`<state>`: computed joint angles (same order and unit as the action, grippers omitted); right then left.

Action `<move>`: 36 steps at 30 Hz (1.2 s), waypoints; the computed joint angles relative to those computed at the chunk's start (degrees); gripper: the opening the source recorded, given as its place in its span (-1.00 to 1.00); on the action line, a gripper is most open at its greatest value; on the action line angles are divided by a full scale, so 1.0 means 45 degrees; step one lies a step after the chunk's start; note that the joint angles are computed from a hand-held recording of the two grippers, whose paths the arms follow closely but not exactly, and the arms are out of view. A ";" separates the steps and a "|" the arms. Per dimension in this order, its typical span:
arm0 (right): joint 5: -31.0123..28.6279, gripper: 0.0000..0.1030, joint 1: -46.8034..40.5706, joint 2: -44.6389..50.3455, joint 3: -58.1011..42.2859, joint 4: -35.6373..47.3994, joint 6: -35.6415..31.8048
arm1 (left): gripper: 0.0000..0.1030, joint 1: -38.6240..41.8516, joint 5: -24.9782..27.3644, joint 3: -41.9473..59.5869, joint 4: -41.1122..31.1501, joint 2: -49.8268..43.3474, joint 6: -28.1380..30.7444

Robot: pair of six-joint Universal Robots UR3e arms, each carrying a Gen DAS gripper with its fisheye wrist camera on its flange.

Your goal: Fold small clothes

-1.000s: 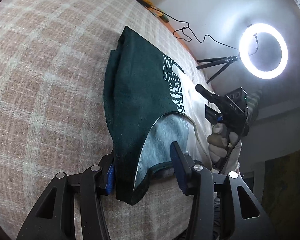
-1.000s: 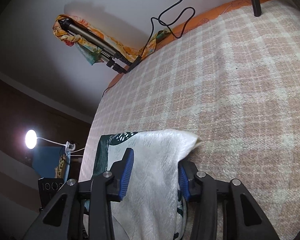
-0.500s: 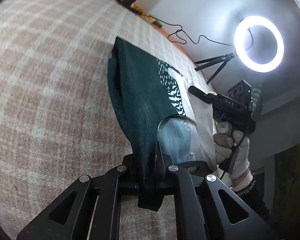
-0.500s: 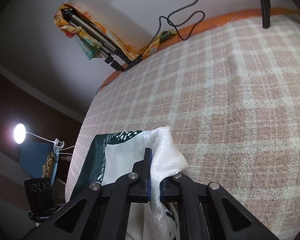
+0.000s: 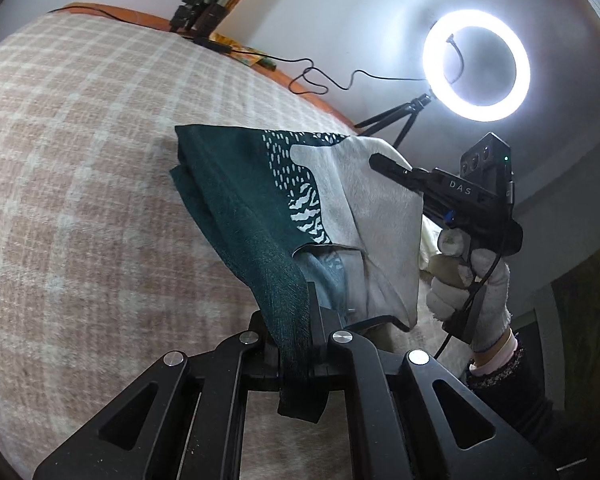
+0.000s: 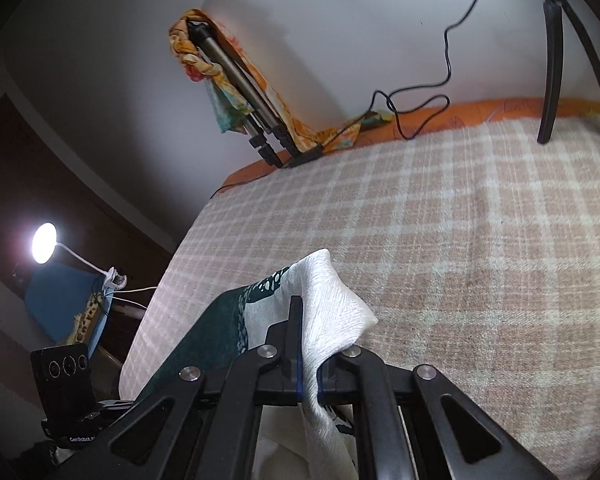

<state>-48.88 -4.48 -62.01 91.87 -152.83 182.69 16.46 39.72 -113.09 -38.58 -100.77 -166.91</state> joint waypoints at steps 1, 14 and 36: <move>-0.0039 -0.98 -0.0008 -0.0183 0.0096 0.0033 -0.0065 | -0.91 -0.0114 0.0011 0.0076 0.0104 -0.0076 -0.0098; 0.0112 -0.98 -0.1474 -0.3727 0.2429 0.0615 -0.0769 | -0.91 -0.2041 0.0012 0.1914 0.0873 -0.0530 -0.1218; 0.1406 -0.98 -0.7618 -0.6655 0.1558 0.5720 -0.5022 | -0.91 -0.7384 0.1394 1.5420 -0.1152 -0.8516 -0.3314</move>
<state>-42.55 -38.76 -91.96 98.88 -127.09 160.09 -16.77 45.99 -43.70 -43.76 -139.10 -181.82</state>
